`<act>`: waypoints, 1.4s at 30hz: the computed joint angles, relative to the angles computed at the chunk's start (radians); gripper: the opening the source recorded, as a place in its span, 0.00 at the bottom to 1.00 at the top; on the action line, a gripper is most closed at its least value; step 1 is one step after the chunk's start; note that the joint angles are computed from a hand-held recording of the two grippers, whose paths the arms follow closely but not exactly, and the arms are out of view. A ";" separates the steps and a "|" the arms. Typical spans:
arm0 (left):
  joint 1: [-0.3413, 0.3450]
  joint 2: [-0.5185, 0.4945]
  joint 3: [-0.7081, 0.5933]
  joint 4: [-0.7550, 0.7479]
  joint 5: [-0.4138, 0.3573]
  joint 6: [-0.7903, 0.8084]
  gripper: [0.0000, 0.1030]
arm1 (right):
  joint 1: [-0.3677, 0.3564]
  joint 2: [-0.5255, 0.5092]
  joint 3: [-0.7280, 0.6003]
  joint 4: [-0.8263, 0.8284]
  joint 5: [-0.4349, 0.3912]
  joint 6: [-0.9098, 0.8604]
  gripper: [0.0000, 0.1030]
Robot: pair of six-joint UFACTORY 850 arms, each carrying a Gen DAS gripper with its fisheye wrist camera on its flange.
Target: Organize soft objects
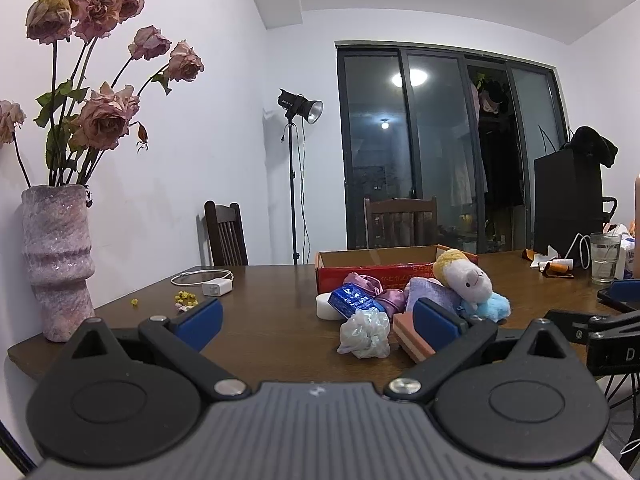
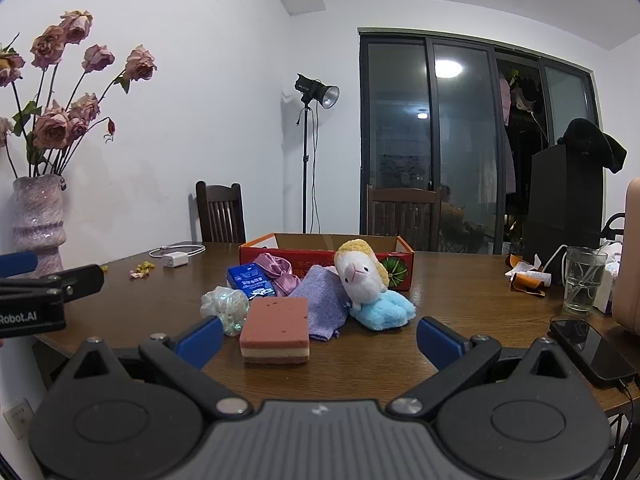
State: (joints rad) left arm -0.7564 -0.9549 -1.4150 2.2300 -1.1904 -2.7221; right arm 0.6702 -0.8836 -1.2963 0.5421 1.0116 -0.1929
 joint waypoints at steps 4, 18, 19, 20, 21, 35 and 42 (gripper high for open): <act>0.000 0.001 0.002 0.001 -0.004 -0.007 1.00 | -0.001 0.000 0.000 -0.002 -0.002 0.000 1.00; 0.001 0.004 0.004 0.010 0.013 -0.006 1.00 | -0.001 0.002 0.005 -0.001 0.004 0.013 1.00; 0.001 0.004 0.004 0.011 0.013 -0.007 1.00 | -0.001 0.001 0.004 -0.001 0.005 0.011 1.00; 0.002 0.004 0.004 0.013 0.014 -0.008 1.00 | 0.000 0.001 0.004 0.000 0.006 0.009 1.00; 0.004 0.005 0.004 0.016 0.017 -0.010 1.00 | 0.000 0.001 0.003 -0.001 0.006 0.008 1.00; 0.002 0.003 0.004 0.016 0.015 -0.002 1.00 | 0.000 0.003 0.005 0.003 0.009 0.004 1.00; 0.002 0.002 0.002 0.016 0.016 0.000 1.00 | 0.000 0.003 0.006 0.003 0.009 0.005 1.00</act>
State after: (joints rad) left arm -0.7544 -0.9526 -1.4128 2.2457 -1.1743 -2.7224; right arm 0.6705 -0.8806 -1.2904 0.5453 1.0203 -0.1883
